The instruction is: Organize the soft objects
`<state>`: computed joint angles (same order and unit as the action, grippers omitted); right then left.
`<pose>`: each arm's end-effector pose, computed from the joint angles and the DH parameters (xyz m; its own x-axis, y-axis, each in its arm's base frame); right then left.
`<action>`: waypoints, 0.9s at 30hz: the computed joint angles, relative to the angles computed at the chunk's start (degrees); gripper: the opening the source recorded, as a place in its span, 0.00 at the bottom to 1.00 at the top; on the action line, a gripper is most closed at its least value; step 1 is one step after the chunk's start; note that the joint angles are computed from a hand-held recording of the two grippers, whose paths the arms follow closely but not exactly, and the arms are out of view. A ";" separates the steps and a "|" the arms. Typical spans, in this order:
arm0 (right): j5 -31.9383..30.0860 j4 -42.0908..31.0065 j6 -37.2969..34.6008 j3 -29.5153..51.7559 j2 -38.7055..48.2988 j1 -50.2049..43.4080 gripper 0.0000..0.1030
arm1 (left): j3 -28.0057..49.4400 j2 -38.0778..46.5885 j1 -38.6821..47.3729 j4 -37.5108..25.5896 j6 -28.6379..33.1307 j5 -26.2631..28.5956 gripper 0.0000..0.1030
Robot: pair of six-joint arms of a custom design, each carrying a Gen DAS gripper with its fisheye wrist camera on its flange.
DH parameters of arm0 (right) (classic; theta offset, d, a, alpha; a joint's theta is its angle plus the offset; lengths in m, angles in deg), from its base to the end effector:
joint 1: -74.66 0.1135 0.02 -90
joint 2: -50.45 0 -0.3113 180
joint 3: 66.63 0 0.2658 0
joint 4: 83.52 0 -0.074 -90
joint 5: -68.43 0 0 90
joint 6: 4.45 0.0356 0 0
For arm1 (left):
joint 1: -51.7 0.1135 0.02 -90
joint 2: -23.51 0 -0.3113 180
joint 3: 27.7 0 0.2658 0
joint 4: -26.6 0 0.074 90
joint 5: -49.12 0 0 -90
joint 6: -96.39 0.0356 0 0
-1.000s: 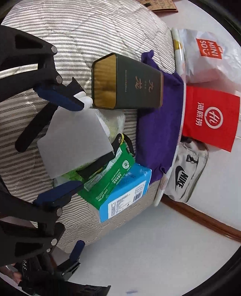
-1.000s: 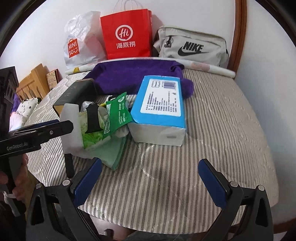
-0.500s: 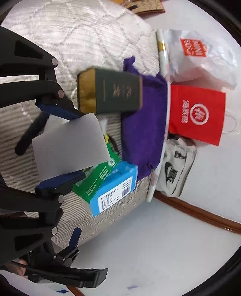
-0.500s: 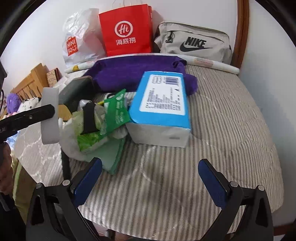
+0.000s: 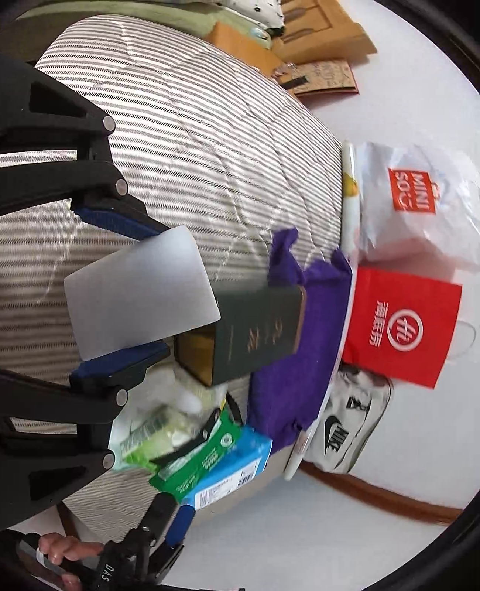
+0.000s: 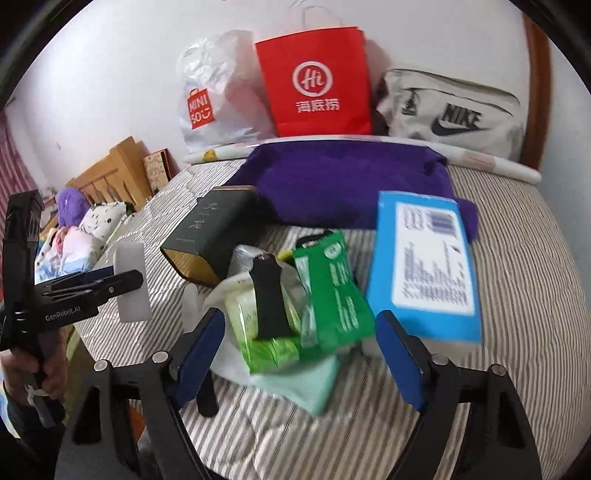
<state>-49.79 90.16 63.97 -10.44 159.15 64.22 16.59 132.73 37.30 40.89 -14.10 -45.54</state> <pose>0.3336 -0.0444 0.1073 -0.7527 -0.1909 -0.6301 -0.3848 0.9041 0.1859 0.2957 -0.0729 0.0820 -0.7708 -0.1623 -0.6161 -0.0767 0.9836 -0.1632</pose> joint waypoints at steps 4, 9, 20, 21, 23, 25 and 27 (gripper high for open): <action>2.78 -0.21 -1.09 2.20 2.00 3.68 0.62 | 0.21 1.63 1.91 1.18 -0.03 2.35 0.52; 5.05 -3.39 -0.59 7.10 7.07 6.39 0.55 | 1.69 3.57 2.92 1.22 0.47 4.08 0.52; 6.55 -4.48 -1.18 9.51 8.79 8.94 0.20 | 3.65 6.28 3.88 0.57 0.84 6.49 0.52; 5.85 -4.64 -1.24 9.25 8.17 8.65 0.20 | 3.76 6.34 4.06 0.49 1.08 6.65 0.52; 3.82 -5.19 -1.32 8.87 6.94 7.85 0.20 | 3.88 6.41 4.05 0.40 1.06 6.67 0.52; 3.58 -4.80 -1.17 8.33 6.09 7.41 0.20 | 4.01 6.43 3.87 0.10 1.13 6.38 0.52; 3.47 -4.43 -1.37 7.37 4.84 6.91 0.20 | 3.97 6.18 3.83 -0.27 1.09 6.18 0.52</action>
